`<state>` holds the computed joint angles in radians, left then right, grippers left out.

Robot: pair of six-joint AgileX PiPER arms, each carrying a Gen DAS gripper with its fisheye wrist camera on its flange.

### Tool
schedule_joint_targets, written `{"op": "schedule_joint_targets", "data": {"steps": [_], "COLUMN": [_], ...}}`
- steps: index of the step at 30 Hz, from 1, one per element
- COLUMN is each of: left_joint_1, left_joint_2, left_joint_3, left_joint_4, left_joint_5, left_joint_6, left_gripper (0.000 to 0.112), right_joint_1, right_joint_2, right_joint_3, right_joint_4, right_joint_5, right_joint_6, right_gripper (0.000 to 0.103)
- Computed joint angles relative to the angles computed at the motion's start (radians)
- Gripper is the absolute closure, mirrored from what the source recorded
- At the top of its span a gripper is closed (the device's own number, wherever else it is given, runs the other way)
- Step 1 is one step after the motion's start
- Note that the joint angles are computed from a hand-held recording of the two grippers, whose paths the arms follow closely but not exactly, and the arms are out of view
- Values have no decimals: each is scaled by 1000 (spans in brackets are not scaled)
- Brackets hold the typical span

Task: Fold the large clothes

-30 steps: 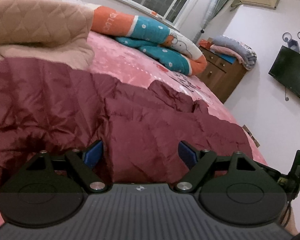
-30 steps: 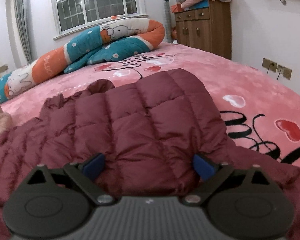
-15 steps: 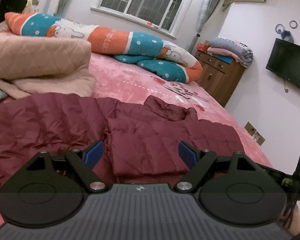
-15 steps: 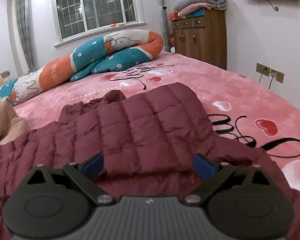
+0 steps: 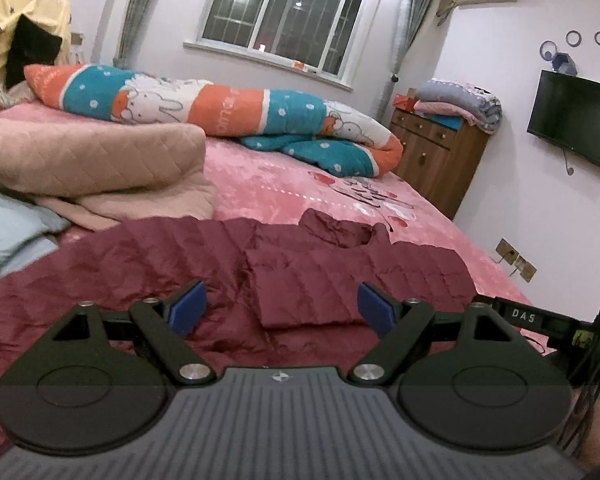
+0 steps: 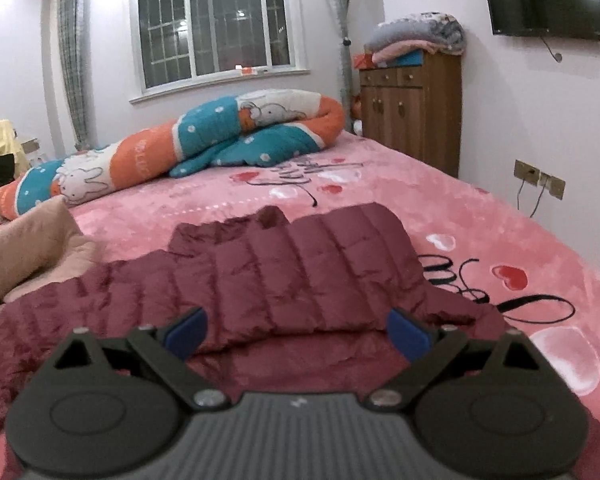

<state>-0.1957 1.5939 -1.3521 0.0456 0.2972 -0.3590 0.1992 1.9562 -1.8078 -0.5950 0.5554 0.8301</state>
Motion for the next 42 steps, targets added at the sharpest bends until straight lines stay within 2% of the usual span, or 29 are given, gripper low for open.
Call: {"op": "schedule_joint_targets", "data": {"steps": [8, 19, 27, 33, 42], "left_joint_1": [28, 29, 29, 26, 36], "left_joint_2": [-150, -298, -376, -479, -599], "left_joint_3": [81, 148, 203, 258, 308], "left_joint_4": [67, 316, 495, 614, 763], "left_joint_5": [5, 40, 64, 123, 270], "left_joint_6": [-23, -243, -424, -528, -684], "left_gripper": [10, 9, 9, 9, 9], "right_joint_1": [52, 121, 165, 193, 253], "right_joint_2": [-72, -138, -183, -224, -247], "right_joint_3": [23, 5, 6, 9, -31], "right_joint_4": [-56, -86, -79, -10, 131], "right_joint_5": [44, 110, 114, 106, 107], "right_joint_6": [65, 72, 34, -41, -221], "right_gripper": [7, 6, 6, 6, 6]}}
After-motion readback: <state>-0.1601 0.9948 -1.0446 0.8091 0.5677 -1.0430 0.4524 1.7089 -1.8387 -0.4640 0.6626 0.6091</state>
